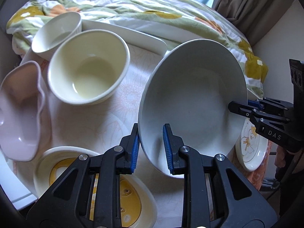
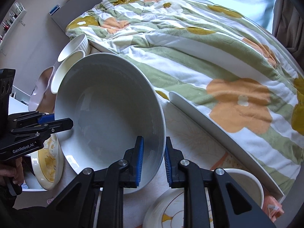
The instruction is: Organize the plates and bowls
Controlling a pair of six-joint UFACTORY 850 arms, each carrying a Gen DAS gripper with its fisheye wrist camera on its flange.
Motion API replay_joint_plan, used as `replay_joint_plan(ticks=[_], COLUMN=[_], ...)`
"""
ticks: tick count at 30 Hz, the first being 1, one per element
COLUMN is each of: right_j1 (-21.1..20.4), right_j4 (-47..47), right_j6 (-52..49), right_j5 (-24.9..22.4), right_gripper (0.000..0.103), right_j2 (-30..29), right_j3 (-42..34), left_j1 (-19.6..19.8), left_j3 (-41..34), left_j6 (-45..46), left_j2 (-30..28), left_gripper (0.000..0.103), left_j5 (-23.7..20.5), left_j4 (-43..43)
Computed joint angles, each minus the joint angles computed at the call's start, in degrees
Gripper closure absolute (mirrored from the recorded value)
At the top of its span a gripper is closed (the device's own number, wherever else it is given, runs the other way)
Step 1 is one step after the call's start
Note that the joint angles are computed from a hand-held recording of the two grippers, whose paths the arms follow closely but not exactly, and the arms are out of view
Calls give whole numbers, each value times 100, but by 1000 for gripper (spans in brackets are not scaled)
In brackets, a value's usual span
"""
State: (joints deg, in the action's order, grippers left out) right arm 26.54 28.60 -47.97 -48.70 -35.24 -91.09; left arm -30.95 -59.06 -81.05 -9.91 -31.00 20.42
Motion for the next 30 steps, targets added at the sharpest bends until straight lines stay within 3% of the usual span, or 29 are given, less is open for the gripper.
replay_joint_plan(ticks=[8,20,26,30], right_j1=[261,1224,1670,1788], right_j4=[-36,-96,-107,-252], right_j6=[517,2624,3596,3987], right_j5=[236,1167,1599,1753], right_gripper=[84,84,84,84], right_j2=[793,2279,2576,2606], right_j3=[653,2601,3177,3319], left_j1=[-106,-127,-64,-16], left_j3=[614,2337,2895,3082], left_j6=[70,2097,2828,3110], left_j2=[959,2826,3336,3366], left_gripper=[82,82,82,82], left_j5=[-118,-133,-130,42], left_j4=[130,-1255,-1785,-1937])
